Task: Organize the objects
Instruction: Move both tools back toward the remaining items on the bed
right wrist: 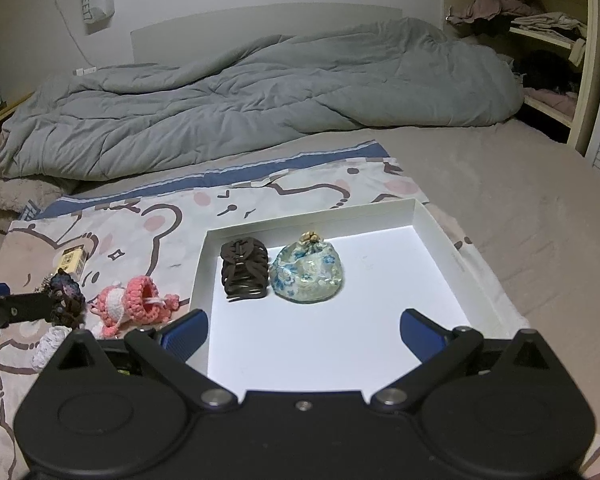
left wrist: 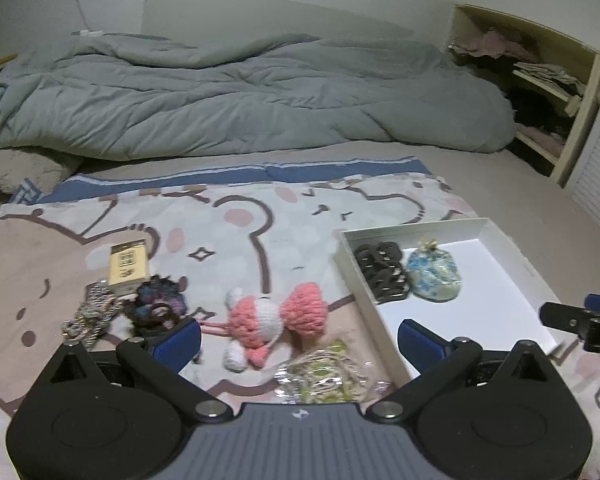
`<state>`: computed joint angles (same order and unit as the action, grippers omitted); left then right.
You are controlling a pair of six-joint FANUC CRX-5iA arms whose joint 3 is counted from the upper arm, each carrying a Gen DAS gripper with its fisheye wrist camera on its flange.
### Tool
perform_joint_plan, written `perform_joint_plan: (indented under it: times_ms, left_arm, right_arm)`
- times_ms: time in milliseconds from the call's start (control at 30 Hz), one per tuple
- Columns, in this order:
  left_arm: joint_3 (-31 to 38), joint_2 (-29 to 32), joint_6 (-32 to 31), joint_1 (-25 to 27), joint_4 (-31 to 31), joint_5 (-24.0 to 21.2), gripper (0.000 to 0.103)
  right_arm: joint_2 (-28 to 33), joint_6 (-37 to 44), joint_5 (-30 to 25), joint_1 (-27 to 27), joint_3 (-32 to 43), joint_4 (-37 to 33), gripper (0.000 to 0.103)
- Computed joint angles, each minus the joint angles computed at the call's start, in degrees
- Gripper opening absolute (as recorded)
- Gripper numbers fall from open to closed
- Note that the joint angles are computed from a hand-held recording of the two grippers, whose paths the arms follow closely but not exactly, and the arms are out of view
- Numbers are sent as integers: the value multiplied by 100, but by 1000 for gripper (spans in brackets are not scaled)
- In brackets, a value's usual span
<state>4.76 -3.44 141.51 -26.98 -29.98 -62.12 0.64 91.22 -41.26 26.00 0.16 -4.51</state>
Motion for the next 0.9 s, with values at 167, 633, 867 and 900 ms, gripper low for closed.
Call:
perform_joint_plan:
  times_ms: [167,633,867,900]
  left_arm:
    - [-101,-151,90,75,-143,-189,103]
    - [-722,-849,285,450,-406,-333,103]
    - [-1224,-1238,-447,994,161,73,103]
    - [-1291,-1284,-539,1064,234,139,103]
  right_arm:
    - [32,4,47,41,-3,-35,103]
    - [169,167,234,378,64,-323,103]
    - [256,244,270,600,99,-401,103]
    - [256,223,308,641,73,-358,103]
